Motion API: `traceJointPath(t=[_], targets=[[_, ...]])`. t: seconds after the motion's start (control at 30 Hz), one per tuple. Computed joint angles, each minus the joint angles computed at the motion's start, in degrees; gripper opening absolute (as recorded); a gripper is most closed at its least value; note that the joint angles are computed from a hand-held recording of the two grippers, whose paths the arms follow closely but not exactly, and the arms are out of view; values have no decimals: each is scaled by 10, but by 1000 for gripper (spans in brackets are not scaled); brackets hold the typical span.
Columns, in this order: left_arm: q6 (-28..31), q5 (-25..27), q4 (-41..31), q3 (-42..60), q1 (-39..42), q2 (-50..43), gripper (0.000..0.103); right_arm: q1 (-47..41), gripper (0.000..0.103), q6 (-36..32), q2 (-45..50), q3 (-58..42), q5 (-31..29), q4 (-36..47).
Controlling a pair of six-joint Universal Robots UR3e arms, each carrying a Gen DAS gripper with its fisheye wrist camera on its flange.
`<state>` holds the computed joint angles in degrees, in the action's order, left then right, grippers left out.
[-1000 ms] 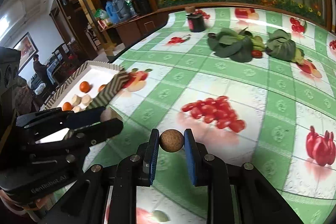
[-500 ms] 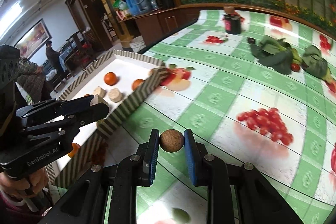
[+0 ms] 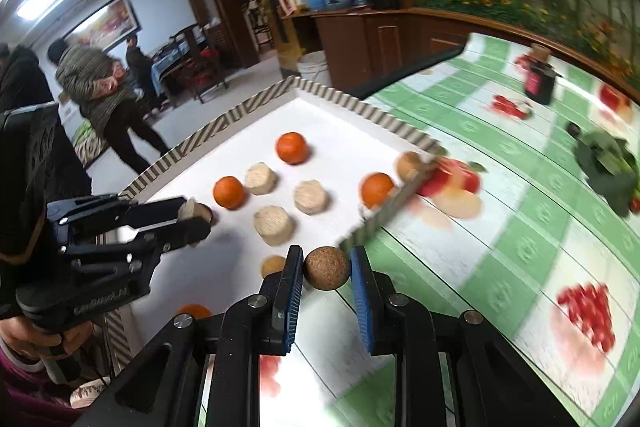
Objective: Organize fruits
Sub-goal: 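Release the biscuit into the tray with the left tool while the right releases its fruit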
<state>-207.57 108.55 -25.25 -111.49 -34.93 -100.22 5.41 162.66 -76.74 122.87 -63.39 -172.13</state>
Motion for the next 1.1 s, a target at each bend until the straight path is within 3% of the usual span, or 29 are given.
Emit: traceJointPath(t=[0.33,0.6,0.73,0.8,0.87,1.1], targets=[[5,-21,5,-13,9,-14,29,94,23,-4,138,-190,-98,74],[-12,-37,-7,-14,28,-22,29,120,26,-9,175,-213,-153,45],[-18,-30,-4,-15,26,-23,31,110,32,-10,171,-198,-130,33],[-21,-22,-1,-14,22,-27,38,104,33,-3,162,-180,-121,15],[-24,-20,5,-16,18,-28,54,97,33,7,153,-164,-109,2],[-50,27,15,-4,-10,-38,56,71,34,36,82,-66,-79,-64]])
